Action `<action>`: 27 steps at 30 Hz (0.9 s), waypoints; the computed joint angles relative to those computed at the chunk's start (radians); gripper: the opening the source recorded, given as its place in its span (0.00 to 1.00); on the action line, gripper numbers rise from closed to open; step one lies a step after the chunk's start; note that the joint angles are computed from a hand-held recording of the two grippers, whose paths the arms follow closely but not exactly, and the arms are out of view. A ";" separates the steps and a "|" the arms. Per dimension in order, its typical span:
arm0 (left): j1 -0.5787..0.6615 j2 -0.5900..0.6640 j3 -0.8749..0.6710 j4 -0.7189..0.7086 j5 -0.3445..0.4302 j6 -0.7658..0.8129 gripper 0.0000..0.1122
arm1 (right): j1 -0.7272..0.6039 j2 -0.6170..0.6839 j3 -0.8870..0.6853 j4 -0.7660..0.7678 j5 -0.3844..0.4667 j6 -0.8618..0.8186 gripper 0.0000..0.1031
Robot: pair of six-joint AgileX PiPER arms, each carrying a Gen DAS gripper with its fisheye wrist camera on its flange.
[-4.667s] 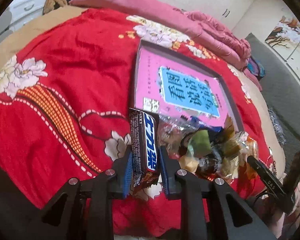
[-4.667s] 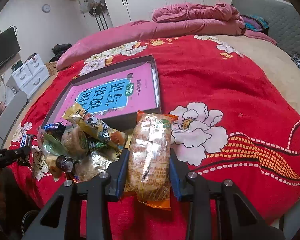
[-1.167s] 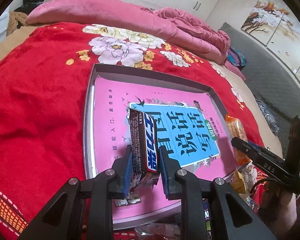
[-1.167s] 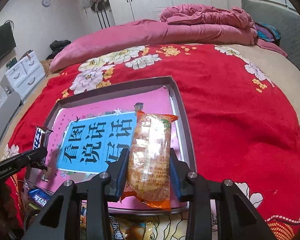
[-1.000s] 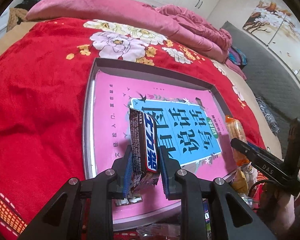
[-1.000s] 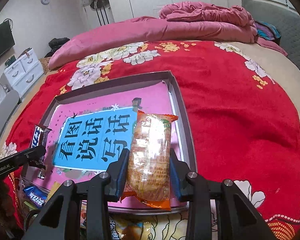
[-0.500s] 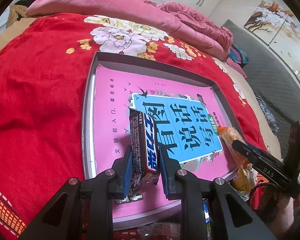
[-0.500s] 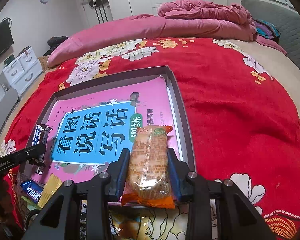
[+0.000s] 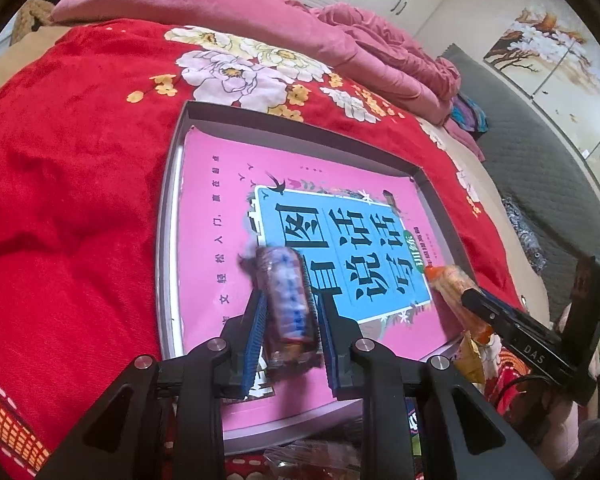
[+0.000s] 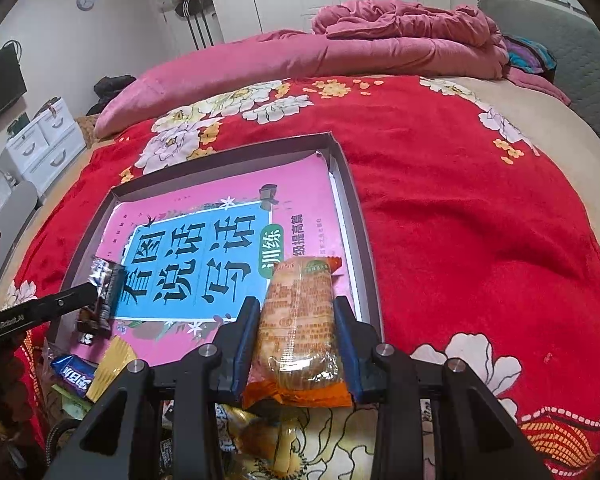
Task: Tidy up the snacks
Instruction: 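Release the chocolate bar and bread stick pack onto the tray, opening both tools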
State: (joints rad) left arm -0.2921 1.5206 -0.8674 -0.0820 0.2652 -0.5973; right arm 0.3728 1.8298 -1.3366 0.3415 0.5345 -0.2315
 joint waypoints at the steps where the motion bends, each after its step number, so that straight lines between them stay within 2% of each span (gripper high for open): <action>1: -0.003 0.000 -0.001 0.012 0.001 -0.010 0.23 | -0.001 -0.008 0.003 0.005 0.006 -0.003 0.37; 12: -0.006 -0.013 0.000 -0.007 0.008 0.012 0.25 | 0.002 -0.107 0.071 0.012 0.032 -0.030 0.37; 17: -0.014 -0.027 0.001 0.028 0.014 -0.017 0.25 | 0.009 -0.140 0.104 0.002 0.036 -0.034 0.37; 23: -0.026 -0.045 0.002 0.085 0.023 -0.070 0.27 | 0.022 -0.125 0.107 -0.090 0.012 0.028 0.37; 27: -0.027 -0.056 0.007 0.098 0.024 -0.089 0.33 | 0.023 -0.102 0.091 -0.118 0.008 0.048 0.37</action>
State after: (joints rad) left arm -0.3194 1.4646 -0.8600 0.0160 0.2894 -0.6860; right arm 0.3960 1.7276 -1.2458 0.2230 0.5424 -0.1834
